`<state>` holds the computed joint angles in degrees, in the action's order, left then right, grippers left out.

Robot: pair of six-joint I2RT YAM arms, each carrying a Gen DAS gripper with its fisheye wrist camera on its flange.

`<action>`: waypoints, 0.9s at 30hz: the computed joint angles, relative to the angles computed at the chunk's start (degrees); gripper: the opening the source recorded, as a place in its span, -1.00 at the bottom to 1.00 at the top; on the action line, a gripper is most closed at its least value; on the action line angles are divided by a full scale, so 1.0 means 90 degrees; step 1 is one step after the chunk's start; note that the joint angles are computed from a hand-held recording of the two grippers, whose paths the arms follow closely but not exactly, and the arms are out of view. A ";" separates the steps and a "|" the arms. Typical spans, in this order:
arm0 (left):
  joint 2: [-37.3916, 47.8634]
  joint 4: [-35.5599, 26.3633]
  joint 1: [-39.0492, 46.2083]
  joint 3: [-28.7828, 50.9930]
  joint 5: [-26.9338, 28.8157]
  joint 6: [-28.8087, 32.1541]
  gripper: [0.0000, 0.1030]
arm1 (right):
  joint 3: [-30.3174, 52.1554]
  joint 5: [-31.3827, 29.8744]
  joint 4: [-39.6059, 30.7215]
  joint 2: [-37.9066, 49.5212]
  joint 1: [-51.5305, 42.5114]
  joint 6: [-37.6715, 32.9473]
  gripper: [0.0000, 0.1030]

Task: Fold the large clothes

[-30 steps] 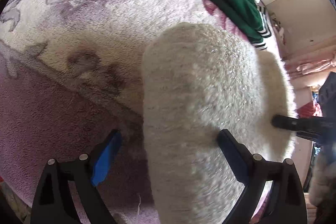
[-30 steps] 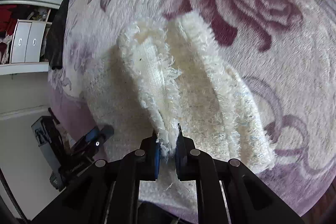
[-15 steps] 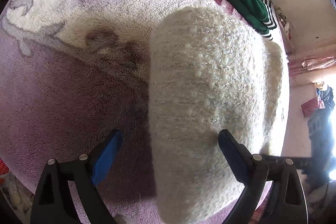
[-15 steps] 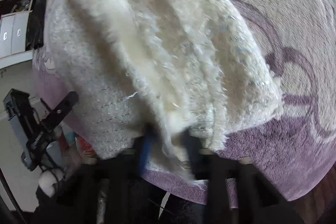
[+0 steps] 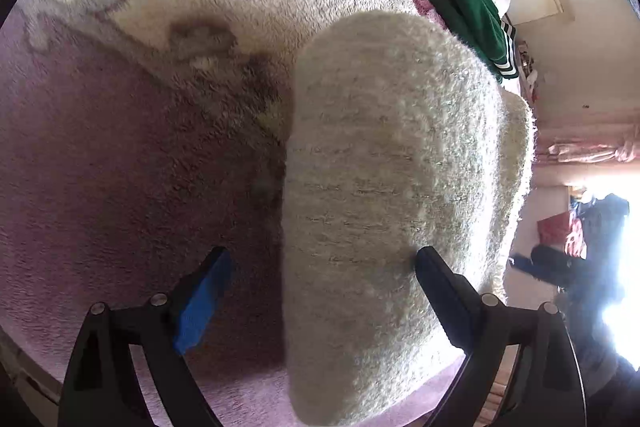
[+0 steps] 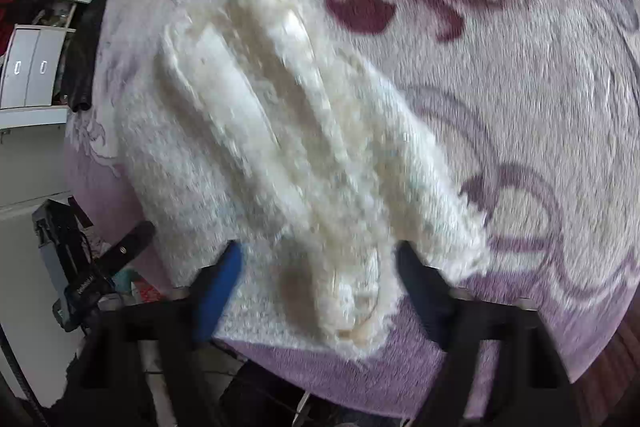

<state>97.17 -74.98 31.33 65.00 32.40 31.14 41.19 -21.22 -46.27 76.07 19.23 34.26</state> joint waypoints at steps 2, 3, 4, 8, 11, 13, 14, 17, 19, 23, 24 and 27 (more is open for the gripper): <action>0.0144 -0.0016 -0.0004 -0.0074 0.0292 -0.0018 0.84 | 0.0049 -0.0031 0.0471 0.0717 -0.0294 -0.0948 1.00; 0.0199 0.0075 -0.0058 -0.0146 0.0411 -0.0104 0.84 | 0.0148 0.0018 0.0642 0.1206 -0.0413 -0.1379 1.00; 0.0280 0.0111 -0.0089 -0.0170 0.0563 -0.0117 0.84 | 0.0227 -0.0012 0.0837 0.1667 -0.0567 -0.1791 1.00; 0.0634 0.0302 -0.0127 -0.0277 0.1158 -0.0155 0.84 | 0.0409 -0.1486 0.1327 0.3418 -0.1777 -0.3657 1.00; 0.0758 0.0444 -0.0191 -0.0273 0.1540 -0.0204 0.84 | 0.1031 -0.2154 0.0703 0.4494 -0.2328 -0.4909 1.00; 0.0649 0.0594 -0.0305 -0.0293 0.1569 -0.0255 0.84 | 0.1462 -0.2125 0.0170 0.4890 -0.2471 -0.5667 1.00; 0.0602 0.0617 -0.0331 -0.0300 0.1575 -0.0263 0.84 | 0.1638 -0.2167 -0.0110 0.5076 -0.2615 -0.6004 1.00; 0.0626 0.0332 -0.0227 -0.0168 0.1459 -0.0040 0.84 | 0.1948 -0.1900 -0.0765 0.5139 -0.3127 -0.6837 1.00; 0.0639 0.0348 -0.0311 -0.0111 0.1455 -0.0133 0.84 | 0.2057 -0.1862 -0.0549 0.5263 -0.3147 -0.6914 1.00; 0.0656 0.0829 -0.0818 -0.0073 0.1585 -0.0886 0.84 | 0.2410 -0.2682 -0.0760 0.6210 -0.3070 -0.6865 1.00; 0.0644 0.0825 -0.0833 -0.0057 0.1579 -0.0921 0.84 | 0.2542 -0.2855 -0.0915 0.6365 -0.3055 -0.6987 1.00; 0.0455 0.0902 -0.0880 -0.0076 0.1515 -0.1027 0.80 | 0.2712 -0.3204 -0.1202 0.6650 -0.3062 -0.7348 1.00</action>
